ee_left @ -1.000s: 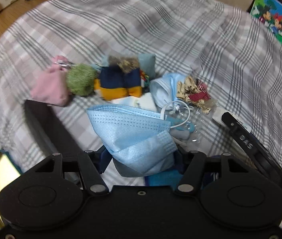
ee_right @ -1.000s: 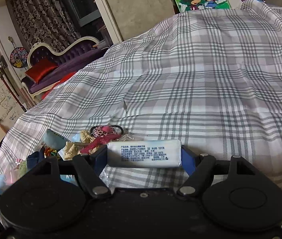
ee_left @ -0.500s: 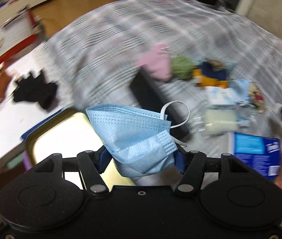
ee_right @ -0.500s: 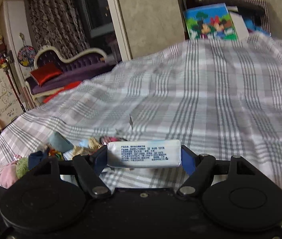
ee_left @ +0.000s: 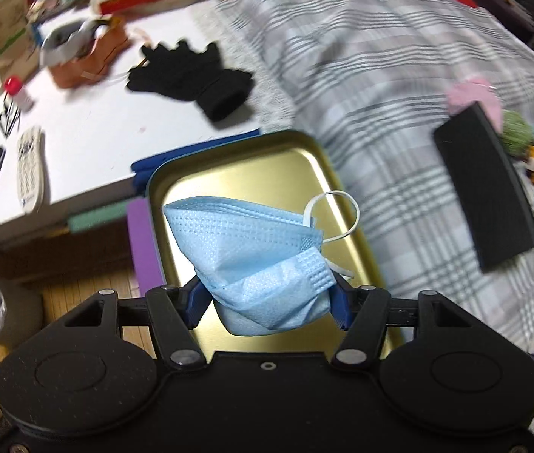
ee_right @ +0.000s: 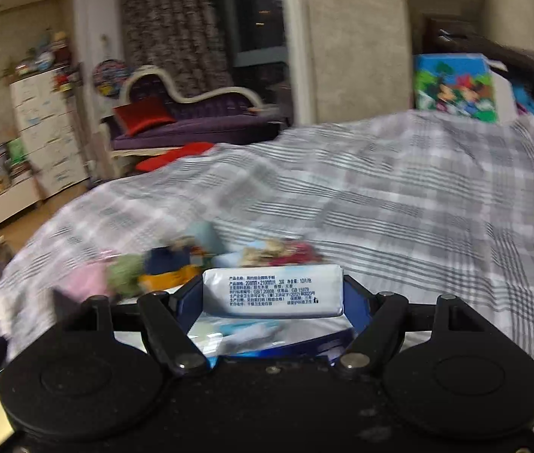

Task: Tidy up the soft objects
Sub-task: 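Carry the mask into the gold tray and open the left tool while the right tool carries the tube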

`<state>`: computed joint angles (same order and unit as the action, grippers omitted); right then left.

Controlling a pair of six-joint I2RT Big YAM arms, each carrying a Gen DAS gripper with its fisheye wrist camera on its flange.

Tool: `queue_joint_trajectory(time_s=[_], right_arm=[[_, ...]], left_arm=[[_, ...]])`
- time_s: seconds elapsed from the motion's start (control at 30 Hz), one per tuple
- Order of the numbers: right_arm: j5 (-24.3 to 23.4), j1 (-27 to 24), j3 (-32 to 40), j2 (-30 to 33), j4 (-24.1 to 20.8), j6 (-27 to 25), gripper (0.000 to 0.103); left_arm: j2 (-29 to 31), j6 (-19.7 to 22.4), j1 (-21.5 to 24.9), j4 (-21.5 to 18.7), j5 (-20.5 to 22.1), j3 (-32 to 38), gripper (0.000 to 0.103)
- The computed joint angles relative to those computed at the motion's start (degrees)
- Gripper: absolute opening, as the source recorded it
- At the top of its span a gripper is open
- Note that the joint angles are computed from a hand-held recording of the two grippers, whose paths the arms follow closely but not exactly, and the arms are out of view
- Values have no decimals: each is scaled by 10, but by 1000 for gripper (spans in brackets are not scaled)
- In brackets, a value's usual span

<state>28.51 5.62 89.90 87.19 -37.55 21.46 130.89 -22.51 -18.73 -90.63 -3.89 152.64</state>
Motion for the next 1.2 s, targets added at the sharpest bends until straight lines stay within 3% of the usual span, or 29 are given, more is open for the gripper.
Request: queue_joint_trajectory(time_s=[0.13, 0.2, 0.37, 0.47, 0.67, 0.87, 1.07, 1.13, 1.2], right_arm=[[-19, 46, 52, 14, -44, -37, 74], [-41, 64, 100, 38, -92, -46, 74], [-141, 96, 232, 122, -228, -21, 74], [-200, 113, 290, 169, -282, 3, 74], [-196, 166, 353, 244, -362, -10, 74], [-206, 183, 354, 280, -405, -47, 74], [-207, 193, 336, 285, -416, -54, 74], [-211, 192, 335, 283, -412, -56, 74], [-212, 192, 332, 277, -399, -60, 76]], left_arm=[[2, -15, 10, 7, 5, -12, 59], [6, -18, 14, 10, 2, -14, 59], [34, -23, 22, 7, -10, 20, 59], [48, -25, 29, 11, -17, 34, 59], [70, -28, 40, -1, -8, 50, 59], [47, -17, 40, 29, 6, 11, 59], [74, -12, 38, 3, 16, 58, 59], [75, -12, 38, 2, 15, 60, 62], [74, -18, 39, 4, 15, 60, 72]])
